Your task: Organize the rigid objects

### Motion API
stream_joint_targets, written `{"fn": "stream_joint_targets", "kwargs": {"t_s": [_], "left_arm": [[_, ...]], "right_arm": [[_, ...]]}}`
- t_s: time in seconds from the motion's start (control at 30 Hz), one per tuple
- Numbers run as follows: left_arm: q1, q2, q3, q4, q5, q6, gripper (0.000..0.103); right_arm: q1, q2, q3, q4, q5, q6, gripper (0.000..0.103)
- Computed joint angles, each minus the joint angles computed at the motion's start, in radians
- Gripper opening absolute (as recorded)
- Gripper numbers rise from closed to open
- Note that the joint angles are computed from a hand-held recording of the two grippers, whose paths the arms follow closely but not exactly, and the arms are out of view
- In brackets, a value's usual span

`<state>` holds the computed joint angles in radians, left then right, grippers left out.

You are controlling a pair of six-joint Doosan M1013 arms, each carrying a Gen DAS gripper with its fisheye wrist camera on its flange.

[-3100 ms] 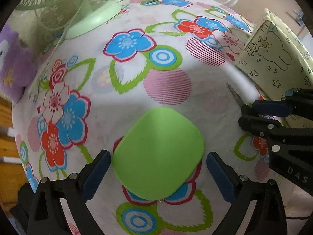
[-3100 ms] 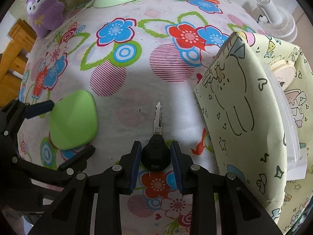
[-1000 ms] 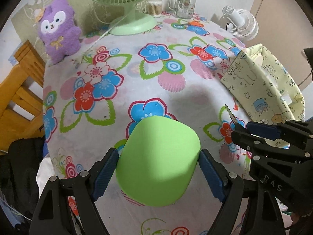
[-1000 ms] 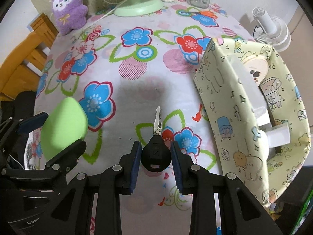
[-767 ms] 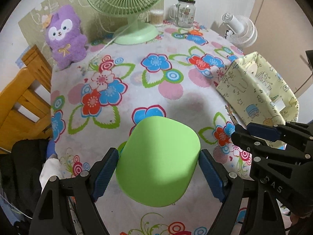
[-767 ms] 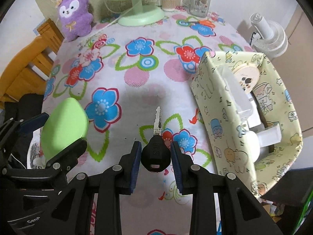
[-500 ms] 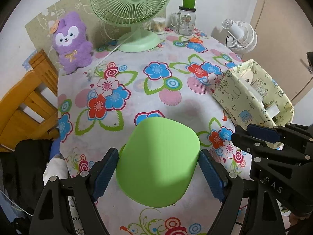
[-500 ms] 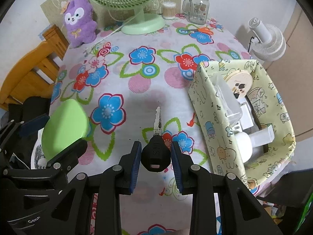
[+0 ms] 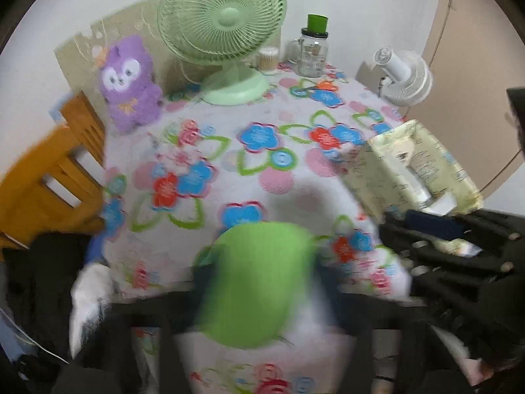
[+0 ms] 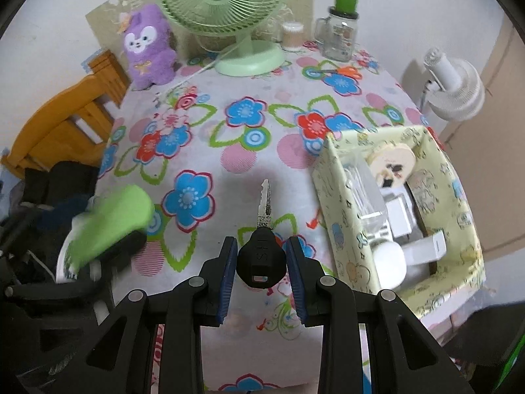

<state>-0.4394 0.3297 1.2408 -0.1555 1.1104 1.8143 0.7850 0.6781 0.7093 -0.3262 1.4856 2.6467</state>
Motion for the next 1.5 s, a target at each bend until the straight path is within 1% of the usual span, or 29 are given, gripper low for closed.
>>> {"fn": "stream_joint_targets", "kwargs": {"t_s": [0.03, 0.07, 0.1, 0.13, 0.23, 0.33, 0.53, 0.77, 0.87, 0.97, 1.0, 1.1, 1.13, 1.2, 1.23, 1.3, 1.43, 1.5], "left_arm": [[-0.006, 0.006, -0.009, 0.008, 0.015, -0.032, 0.038], [-0.017, 0.004, -0.005, 0.039, 0.005, -0.047, 0.036], [-0.029, -0.001, 0.004, 0.084, -0.018, -0.065, 0.037], [-0.035, -0.002, 0.008, 0.099, -0.025, -0.071, 0.037], [-0.030, 0.003, 0.005, 0.063, -0.007, -0.091, 0.037], [-0.035, 0.001, 0.015, 0.086, -0.009, -0.125, 0.037], [-0.021, 0.000, 0.034, 0.093, 0.011, -0.179, 0.037], [-0.013, 0.015, 0.036, 0.100, 0.028, -0.178, 0.038], [-0.011, 0.025, 0.034, 0.086, 0.033, -0.157, 0.041], [-0.012, 0.036, 0.032, 0.080, 0.036, -0.135, 0.050], [-0.012, 0.037, 0.032, 0.079, 0.036, -0.129, 0.056], [-0.016, 0.044, 0.035, 0.087, 0.027, -0.101, 0.068], [-0.017, 0.046, 0.037, 0.090, 0.021, -0.088, 0.070], [-0.015, 0.050, 0.042, 0.066, 0.015, -0.036, 0.083], [-0.015, 0.051, 0.044, 0.058, 0.015, -0.005, 0.087], [-0.018, 0.051, 0.052, 0.065, 0.001, 0.039, 0.089], [-0.019, 0.065, 0.047, 0.072, 0.019, 0.091, 0.092], [-0.018, 0.071, 0.045, 0.078, 0.023, 0.103, 0.094]], "right_arm": [[0.000, -0.001, -0.001, 0.001, -0.007, -0.011, 0.034], [0.000, -0.002, -0.001, 0.001, -0.017, -0.026, 0.034], [0.000, 0.000, -0.007, -0.008, -0.010, -0.038, 0.034], [-0.002, -0.004, 0.000, -0.007, -0.019, -0.048, 0.034], [-0.010, -0.016, 0.024, 0.010, -0.034, -0.069, 0.034], [-0.017, -0.023, 0.041, 0.029, -0.042, -0.087, 0.034], [-0.028, -0.022, 0.057, 0.067, -0.055, -0.122, 0.034], [-0.036, -0.012, 0.061, 0.093, -0.062, -0.125, 0.034], [-0.039, -0.006, 0.062, 0.103, -0.061, -0.122, 0.034], [-0.042, 0.002, 0.061, 0.113, -0.055, -0.120, 0.034], [-0.043, 0.004, 0.059, 0.115, -0.053, -0.119, 0.034], [-0.046, 0.014, 0.055, 0.123, -0.046, -0.116, 0.033], [-0.048, 0.017, 0.053, 0.127, -0.044, -0.113, 0.033], [-0.050, 0.024, 0.049, 0.131, -0.040, -0.110, 0.033], [-0.051, 0.027, 0.047, 0.132, -0.037, -0.107, 0.033], [-0.053, 0.031, 0.047, 0.137, -0.033, -0.099, 0.033], [-0.054, 0.036, 0.053, 0.143, -0.028, -0.081, 0.033], [-0.054, 0.038, 0.057, 0.149, -0.026, -0.070, 0.033]]}}
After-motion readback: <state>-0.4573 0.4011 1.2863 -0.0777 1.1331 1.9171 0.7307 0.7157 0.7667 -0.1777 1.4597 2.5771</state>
